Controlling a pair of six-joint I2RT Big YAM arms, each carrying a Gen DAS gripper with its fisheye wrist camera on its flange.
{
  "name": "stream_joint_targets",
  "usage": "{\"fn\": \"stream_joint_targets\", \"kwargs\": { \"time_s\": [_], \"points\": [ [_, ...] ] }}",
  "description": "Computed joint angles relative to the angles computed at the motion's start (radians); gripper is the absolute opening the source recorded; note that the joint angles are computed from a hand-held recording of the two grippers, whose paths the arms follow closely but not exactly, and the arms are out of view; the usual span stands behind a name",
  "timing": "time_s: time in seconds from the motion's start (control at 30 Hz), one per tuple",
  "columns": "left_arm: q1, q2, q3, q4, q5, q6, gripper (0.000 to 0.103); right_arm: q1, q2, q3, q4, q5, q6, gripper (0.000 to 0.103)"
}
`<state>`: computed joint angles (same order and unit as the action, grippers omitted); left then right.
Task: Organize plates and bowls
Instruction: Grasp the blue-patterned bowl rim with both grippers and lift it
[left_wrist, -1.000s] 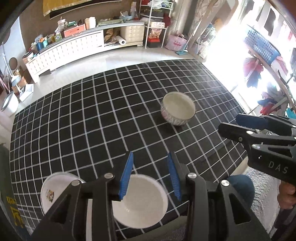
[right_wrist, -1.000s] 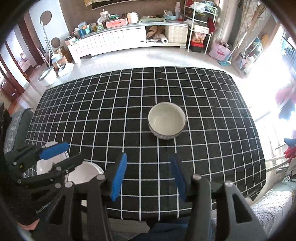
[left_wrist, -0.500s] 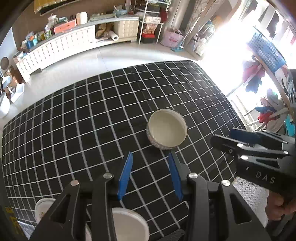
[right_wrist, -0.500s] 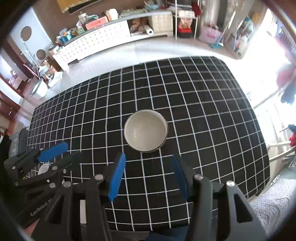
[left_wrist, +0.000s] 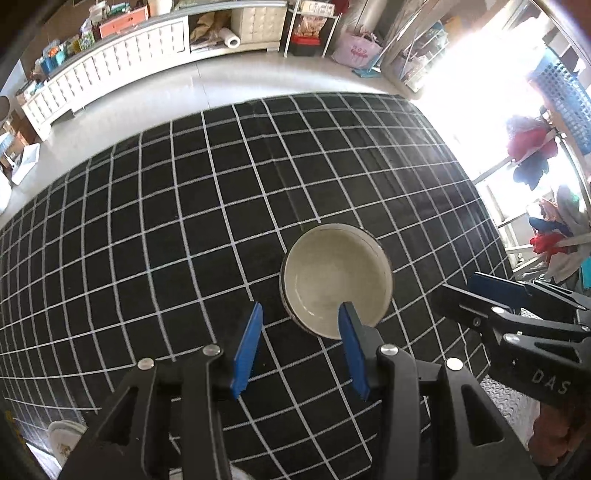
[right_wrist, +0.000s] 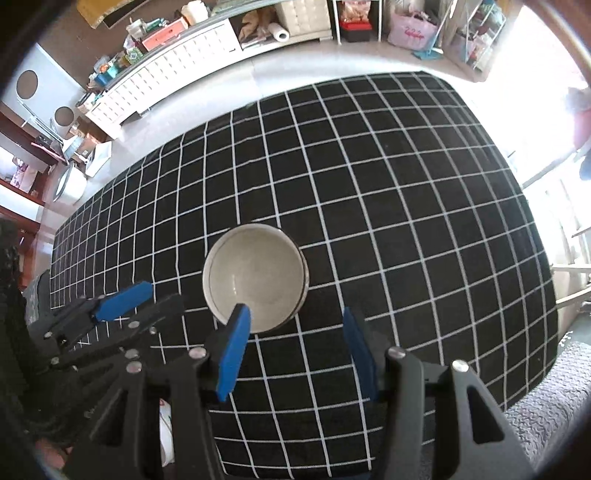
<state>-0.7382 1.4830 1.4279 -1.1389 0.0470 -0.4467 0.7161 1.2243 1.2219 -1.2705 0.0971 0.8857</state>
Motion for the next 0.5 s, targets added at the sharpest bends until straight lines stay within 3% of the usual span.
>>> {"fn": "stream_joint_targets", "kwargs": {
  "time_s": [0.33,0.5],
  "points": [
    [0.013,0.082,0.022,0.013,0.030,0.022,0.040,-0.060,0.050,-0.055,0.075,-0.061,-0.073,0.056],
    [0.017,0.111,0.041,0.007,0.032,0.035,0.033,-0.083,0.063,-0.079,0.109,-0.102,-0.088,0.034]
  ]
}}
